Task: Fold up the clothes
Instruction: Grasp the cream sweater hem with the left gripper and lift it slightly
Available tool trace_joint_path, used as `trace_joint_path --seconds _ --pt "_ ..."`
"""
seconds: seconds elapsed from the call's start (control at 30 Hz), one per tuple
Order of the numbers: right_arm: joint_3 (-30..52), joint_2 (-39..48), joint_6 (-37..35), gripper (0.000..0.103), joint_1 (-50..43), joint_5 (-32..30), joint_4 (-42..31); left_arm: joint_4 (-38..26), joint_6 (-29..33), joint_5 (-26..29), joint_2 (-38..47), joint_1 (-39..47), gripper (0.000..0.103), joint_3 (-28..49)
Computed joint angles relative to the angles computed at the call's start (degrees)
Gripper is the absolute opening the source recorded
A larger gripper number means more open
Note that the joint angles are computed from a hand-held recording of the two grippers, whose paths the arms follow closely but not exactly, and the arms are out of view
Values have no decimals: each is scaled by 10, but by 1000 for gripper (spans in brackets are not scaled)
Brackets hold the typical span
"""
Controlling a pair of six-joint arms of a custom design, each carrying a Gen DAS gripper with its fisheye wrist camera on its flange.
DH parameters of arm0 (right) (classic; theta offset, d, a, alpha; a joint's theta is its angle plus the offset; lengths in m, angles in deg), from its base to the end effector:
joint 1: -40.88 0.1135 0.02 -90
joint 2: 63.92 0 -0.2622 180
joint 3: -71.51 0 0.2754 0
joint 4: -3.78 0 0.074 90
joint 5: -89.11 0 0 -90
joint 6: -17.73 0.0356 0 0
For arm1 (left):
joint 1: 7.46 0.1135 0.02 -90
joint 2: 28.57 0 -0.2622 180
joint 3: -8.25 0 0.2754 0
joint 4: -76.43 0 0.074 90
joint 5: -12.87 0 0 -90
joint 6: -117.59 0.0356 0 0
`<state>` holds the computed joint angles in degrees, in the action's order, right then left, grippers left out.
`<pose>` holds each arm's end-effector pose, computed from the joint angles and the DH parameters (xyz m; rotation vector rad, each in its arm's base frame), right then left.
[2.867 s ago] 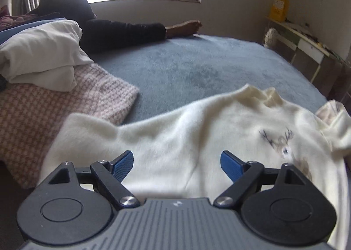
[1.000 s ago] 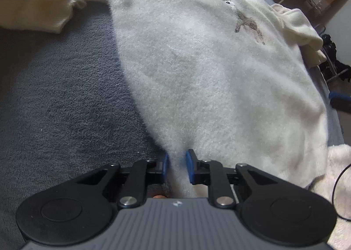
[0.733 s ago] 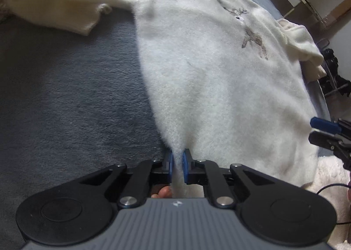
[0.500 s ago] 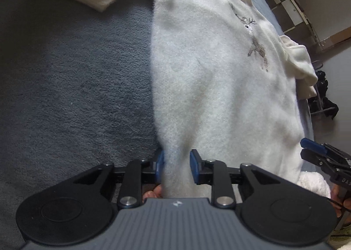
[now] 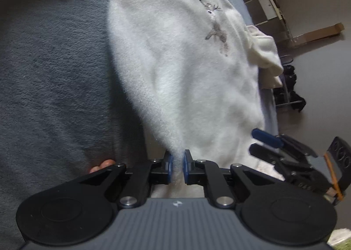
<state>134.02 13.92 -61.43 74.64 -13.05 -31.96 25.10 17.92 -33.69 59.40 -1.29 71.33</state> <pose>0.2442 0.1722 0.2124 -0.5956 2.4590 0.5882 0.2853 0.0062 0.1627 -0.2457 2.7182 -1.0955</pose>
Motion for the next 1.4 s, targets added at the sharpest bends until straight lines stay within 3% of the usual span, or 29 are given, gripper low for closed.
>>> trace_joint_path --seconds 0.1,0.17,0.3,0.53,0.63,0.73,0.83,0.93,1.0,1.1,1.27,1.4 --pt "2 4 2 47 1 -23 9 22 -36 35 39 -12 10 33" --pt "3 12 15 47 -7 -72 20 41 -64 47 75 -25 10 59" --pt "2 36 43 47 -12 -155 50 67 -82 25 136 -62 10 104" --pt "44 114 11 48 26 -124 21 62 -83 28 175 -66 10 133" --pt "58 135 10 39 35 -92 13 62 -85 34 181 -62 10 135" --pt "65 139 5 12 29 -63 -1 66 -90 39 189 -59 11 138" --pt "64 137 23 6 -3 -75 -9 66 -92 41 199 -61 12 144" --pt "57 140 64 5 -55 -137 0 61 -96 45 209 -63 15 153" --pt "52 148 106 5 -90 -190 10 56 -101 52 215 -64 27 161" --pt "40 166 172 4 -129 -257 37 51 -99 49 207 -67 38 161" --pt "13 172 224 4 -138 -362 90 14 -63 28 165 -65 21 145" --pt "35 185 196 4 -104 -463 75 -68 1 -1 81 -14 21 100"
